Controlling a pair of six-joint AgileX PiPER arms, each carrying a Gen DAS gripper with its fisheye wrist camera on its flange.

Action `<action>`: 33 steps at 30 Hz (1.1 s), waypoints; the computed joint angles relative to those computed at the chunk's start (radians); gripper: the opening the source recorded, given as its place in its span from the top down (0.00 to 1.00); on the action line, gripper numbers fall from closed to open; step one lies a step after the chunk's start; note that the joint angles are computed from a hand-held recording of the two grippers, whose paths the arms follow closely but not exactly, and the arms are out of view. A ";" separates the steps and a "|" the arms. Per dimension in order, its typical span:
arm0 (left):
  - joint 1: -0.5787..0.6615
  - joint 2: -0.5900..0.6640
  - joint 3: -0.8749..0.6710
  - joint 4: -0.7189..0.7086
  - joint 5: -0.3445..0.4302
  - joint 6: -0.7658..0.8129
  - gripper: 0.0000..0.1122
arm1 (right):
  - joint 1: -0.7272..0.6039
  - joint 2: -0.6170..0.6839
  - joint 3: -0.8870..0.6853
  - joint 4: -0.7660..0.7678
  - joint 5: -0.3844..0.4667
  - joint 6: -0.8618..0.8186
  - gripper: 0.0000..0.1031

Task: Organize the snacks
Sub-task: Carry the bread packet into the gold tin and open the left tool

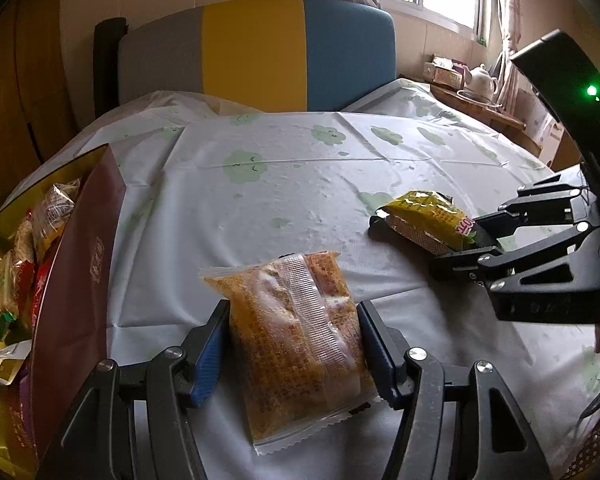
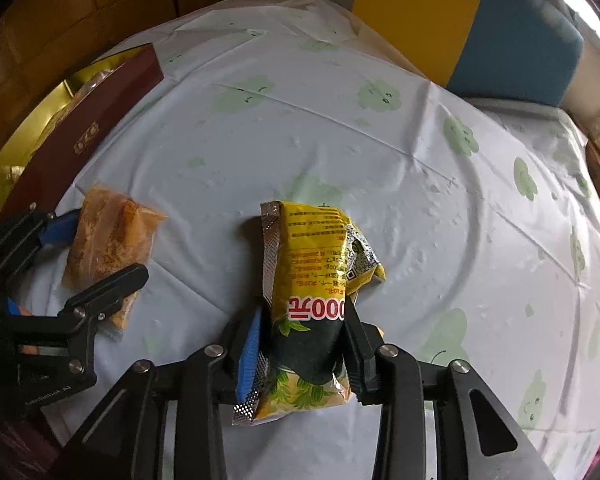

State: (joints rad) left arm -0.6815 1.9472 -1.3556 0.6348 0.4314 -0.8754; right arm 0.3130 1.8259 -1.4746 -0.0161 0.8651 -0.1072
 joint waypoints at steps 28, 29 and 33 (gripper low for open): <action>-0.034 -0.006 -0.031 0.008 0.093 0.015 0.45 | 0.110 -0.052 0.119 -0.204 -0.110 0.098 0.73; -0.037 -0.016 -0.023 0.012 0.089 0.014 0.45 | 0.109 -0.054 0.125 -0.206 -0.116 0.097 0.73; -0.041 -0.043 -0.013 0.012 0.087 0.021 0.45 | 0.107 -0.068 0.149 -0.200 -0.140 0.097 0.72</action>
